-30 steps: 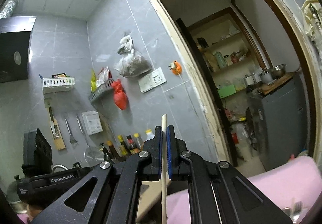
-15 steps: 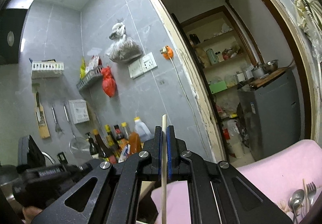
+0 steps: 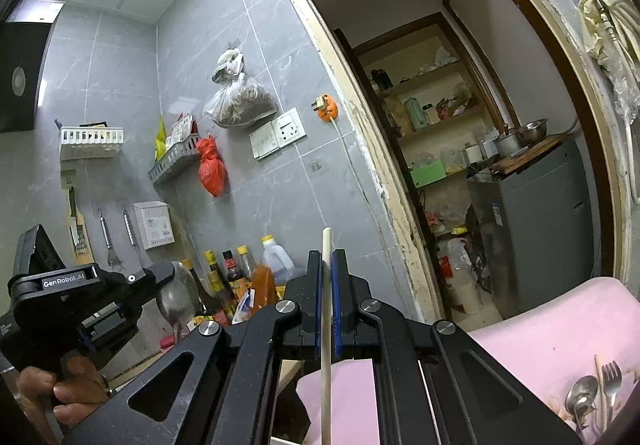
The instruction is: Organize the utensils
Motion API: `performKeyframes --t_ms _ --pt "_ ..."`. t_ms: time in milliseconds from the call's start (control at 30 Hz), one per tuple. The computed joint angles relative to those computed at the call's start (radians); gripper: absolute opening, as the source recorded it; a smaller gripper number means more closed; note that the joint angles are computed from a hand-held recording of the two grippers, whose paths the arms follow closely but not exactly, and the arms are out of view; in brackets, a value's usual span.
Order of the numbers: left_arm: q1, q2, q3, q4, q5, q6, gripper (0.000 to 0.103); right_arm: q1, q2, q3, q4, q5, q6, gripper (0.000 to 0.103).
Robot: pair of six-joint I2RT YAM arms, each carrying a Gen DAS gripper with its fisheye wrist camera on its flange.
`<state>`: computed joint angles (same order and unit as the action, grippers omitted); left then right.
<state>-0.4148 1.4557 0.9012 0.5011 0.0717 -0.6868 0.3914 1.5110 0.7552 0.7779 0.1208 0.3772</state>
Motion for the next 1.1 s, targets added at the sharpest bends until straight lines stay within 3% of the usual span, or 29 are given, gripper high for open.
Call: performKeyframes --t_ms 400,533,767,800,833,900,1033,1100 --pt "-0.052 0.080 -0.093 0.135 -0.079 -0.011 0.003 -0.014 0.070 -0.032 0.111 0.002 0.037 0.004" --pt "-0.069 0.067 -0.117 0.075 -0.107 0.035 0.003 0.009 0.068 -0.063 0.106 0.020 -0.005 0.005" --pt "-0.118 0.016 -0.126 -0.105 -0.137 0.126 0.003 0.021 0.004 -0.106 -0.006 -0.021 -0.067 0.006" --pt "-0.122 0.006 -0.126 -0.126 -0.139 0.129 0.003 0.017 -0.014 -0.111 -0.033 -0.027 -0.067 0.013" --pt "-0.127 -0.002 -0.122 -0.147 -0.146 0.134 0.003 0.014 -0.029 -0.114 -0.055 -0.032 -0.063 0.031" --pt "-0.140 -0.023 -0.109 -0.198 -0.163 0.142 0.003 -0.005 -0.067 -0.129 -0.099 -0.061 -0.045 0.048" --pt "-0.177 -0.046 -0.065 -0.295 -0.212 0.141 0.013 -0.052 -0.164 -0.149 -0.202 -0.106 -0.026 0.048" --pt "-0.213 -0.053 -0.035 -0.337 -0.259 0.142 0.036 -0.077 -0.213 -0.152 -0.258 -0.116 -0.031 0.048"
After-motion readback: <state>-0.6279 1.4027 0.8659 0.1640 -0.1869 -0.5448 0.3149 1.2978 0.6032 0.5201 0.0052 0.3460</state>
